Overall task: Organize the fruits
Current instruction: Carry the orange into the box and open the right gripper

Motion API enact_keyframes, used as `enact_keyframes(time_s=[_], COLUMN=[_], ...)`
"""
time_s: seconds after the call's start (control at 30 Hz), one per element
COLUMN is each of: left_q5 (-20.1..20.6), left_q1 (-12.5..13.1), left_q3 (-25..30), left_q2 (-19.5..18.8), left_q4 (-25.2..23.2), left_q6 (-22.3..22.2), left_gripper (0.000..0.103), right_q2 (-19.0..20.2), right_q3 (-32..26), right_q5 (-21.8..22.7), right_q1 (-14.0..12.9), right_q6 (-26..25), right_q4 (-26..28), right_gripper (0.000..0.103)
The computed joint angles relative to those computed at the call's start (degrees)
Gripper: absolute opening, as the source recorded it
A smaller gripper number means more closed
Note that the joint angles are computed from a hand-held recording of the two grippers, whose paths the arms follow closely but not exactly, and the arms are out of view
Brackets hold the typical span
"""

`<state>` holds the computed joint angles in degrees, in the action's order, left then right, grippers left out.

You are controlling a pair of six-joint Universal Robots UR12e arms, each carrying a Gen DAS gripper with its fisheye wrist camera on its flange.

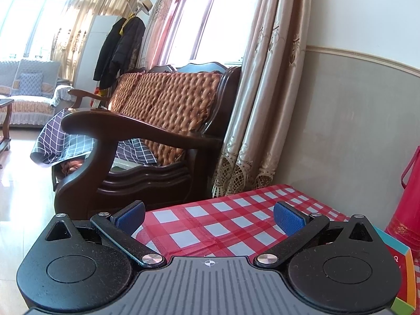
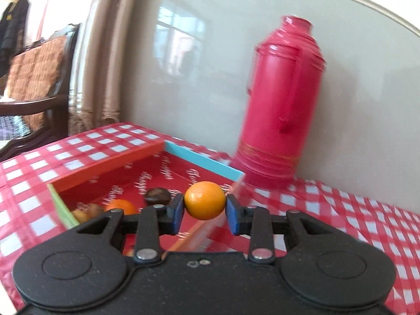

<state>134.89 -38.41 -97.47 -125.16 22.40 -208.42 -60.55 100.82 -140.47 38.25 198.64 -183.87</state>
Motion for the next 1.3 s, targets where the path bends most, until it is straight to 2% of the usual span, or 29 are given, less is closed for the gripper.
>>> enact_keyframes(time_s=[0.1,0.2,0.47,0.6,0.7,0.8,0.97,1.03,1.3], left_q5=[0.1,0.1,0.2,0.2,0.1,0.1,0.1,-0.1,-0.2], left_q1=[0.0,0.0,0.0,-0.1,0.0,0.0,-0.1,-0.1,-0.8], left_q3=[0.0,0.0,0.1,0.1,0.0,0.1,0.1,0.2,1.1], left_q2=[0.0,0.0,0.0,0.0,0.1,0.1,0.1,0.1,-0.4], left_q4=[-0.2,-0.3,-0.3,-0.2,-0.3,-0.3,-0.3,-0.4,-0.2], left_q6=[-0.4,-0.5,-0.5,-0.4,-0.3,-0.1,0.1,0.2,2.6], left_gripper=[0.103,0.103,0.103,0.103,0.103,0.103,0.103,0.103,0.103], right_q2=[0.5,0.8,1.8,2.0,1.8,1.8,1.2,0.8,-2.0], right_q3=[-0.9,-1.5,-2.8,-3.0,-2.7,-2.4,-1.5,-0.9,4.2], right_q5=[1.8,4.2,6.6,6.4,6.4,5.0,2.1,0.2,-7.3], right_q1=[0.3,0.3,0.9,1.1,1.1,1.3,1.7,1.9,1.9], right_q6=[-2.4,-2.7,-3.0,-3.0,-2.3,-2.6,-2.6,-1.6,5.8], right_q4=[-0.5,0.2,3.3,3.5,3.1,1.1,-1.3,-2.0,-0.4], right_gripper=[0.026,0.026,0.026,0.031,0.044,0.056,0.067,0.077,0.084])
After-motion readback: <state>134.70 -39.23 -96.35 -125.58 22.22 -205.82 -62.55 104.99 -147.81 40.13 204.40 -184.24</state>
